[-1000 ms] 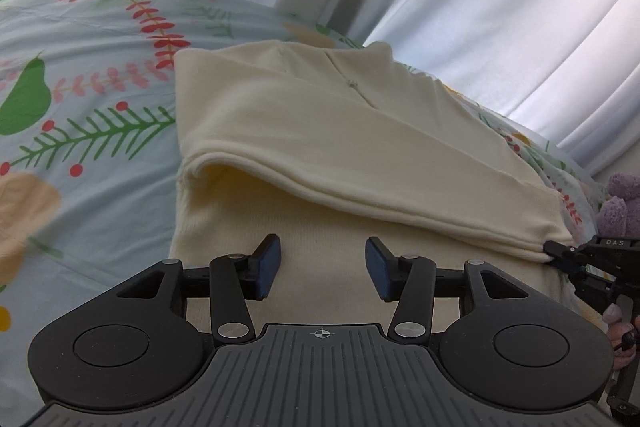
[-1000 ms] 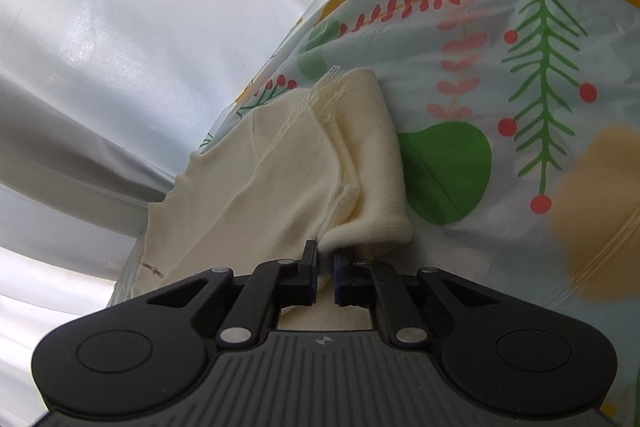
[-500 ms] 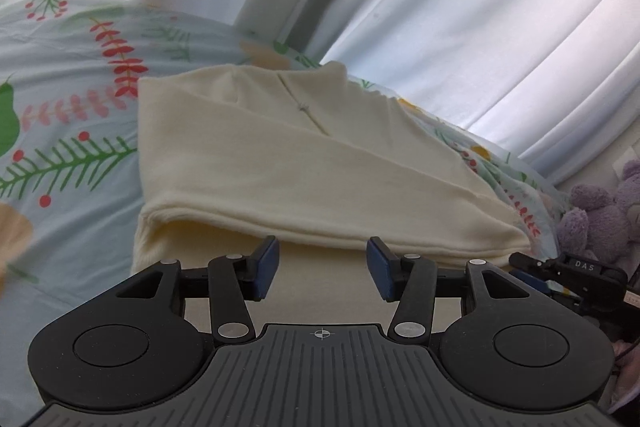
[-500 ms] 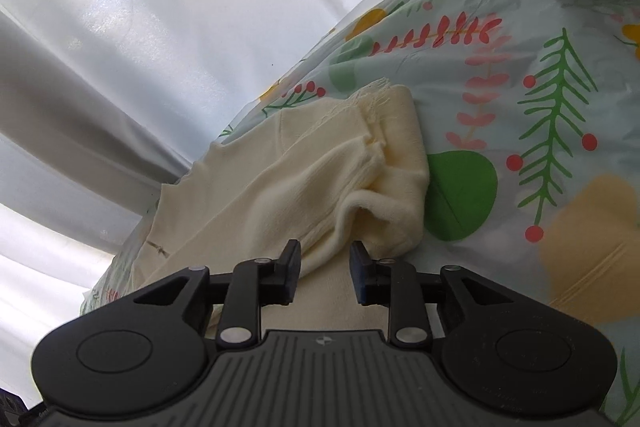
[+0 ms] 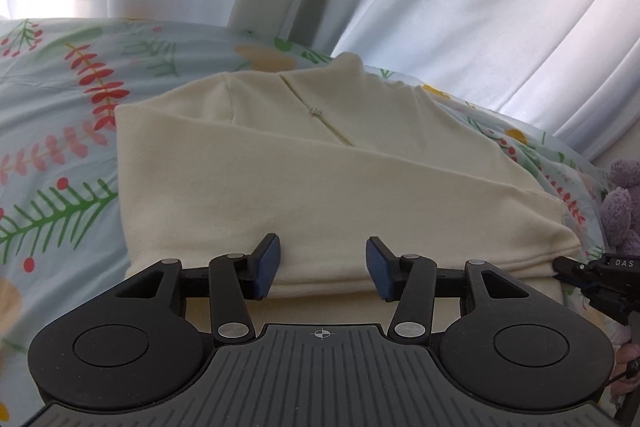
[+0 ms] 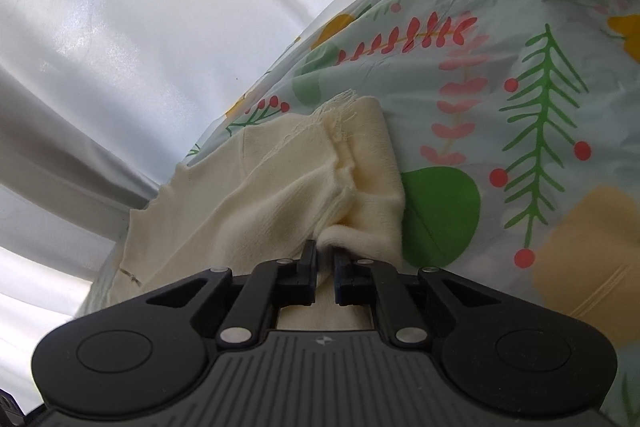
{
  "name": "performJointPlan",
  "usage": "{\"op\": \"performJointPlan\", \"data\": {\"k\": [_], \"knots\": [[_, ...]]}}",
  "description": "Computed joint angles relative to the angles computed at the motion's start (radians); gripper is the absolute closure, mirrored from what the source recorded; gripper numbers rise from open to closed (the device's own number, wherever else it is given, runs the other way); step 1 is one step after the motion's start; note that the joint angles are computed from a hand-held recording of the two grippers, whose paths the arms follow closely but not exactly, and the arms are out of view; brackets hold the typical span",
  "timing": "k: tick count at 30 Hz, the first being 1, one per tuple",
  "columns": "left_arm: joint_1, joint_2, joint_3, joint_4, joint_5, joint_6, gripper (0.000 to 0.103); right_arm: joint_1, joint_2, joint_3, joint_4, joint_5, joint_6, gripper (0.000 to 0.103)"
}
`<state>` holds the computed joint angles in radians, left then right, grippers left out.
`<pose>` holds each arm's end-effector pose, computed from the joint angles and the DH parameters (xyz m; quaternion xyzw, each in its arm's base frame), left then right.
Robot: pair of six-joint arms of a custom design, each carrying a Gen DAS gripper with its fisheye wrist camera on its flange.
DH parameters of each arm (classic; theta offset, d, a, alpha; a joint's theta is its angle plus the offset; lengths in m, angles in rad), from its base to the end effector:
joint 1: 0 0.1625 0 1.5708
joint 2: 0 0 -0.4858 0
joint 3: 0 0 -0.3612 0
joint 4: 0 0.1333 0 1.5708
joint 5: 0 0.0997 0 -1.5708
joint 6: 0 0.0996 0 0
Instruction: Fold small clothes
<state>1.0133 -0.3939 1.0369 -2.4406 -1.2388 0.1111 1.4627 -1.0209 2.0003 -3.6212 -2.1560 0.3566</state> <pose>-0.3122 -0.8141 0.0630 0.3039 0.9318 -0.1452 0.1354 0.0157 -0.5810 0.3245 -0.3328 -0.7674 0.5156 0.1856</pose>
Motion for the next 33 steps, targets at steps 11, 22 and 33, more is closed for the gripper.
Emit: {"op": "performJointPlan", "data": {"k": [11, 22, 33], "knots": [[-0.008, 0.004, 0.004, -0.01, 0.023, -0.005, 0.047, 0.029, -0.028, -0.035, 0.037, -0.091, -0.144, 0.064], [-0.014, 0.001, -0.003, 0.019, 0.046, -0.022, 0.046, 0.039, 0.034, -0.031, -0.154, -0.131, -0.289, 0.099], [-0.018, -0.01, 0.006, 0.032, 0.07, -0.013, 0.045, 0.051, 0.014, -0.016, -0.12, -0.159, -0.265, 0.083]]}}
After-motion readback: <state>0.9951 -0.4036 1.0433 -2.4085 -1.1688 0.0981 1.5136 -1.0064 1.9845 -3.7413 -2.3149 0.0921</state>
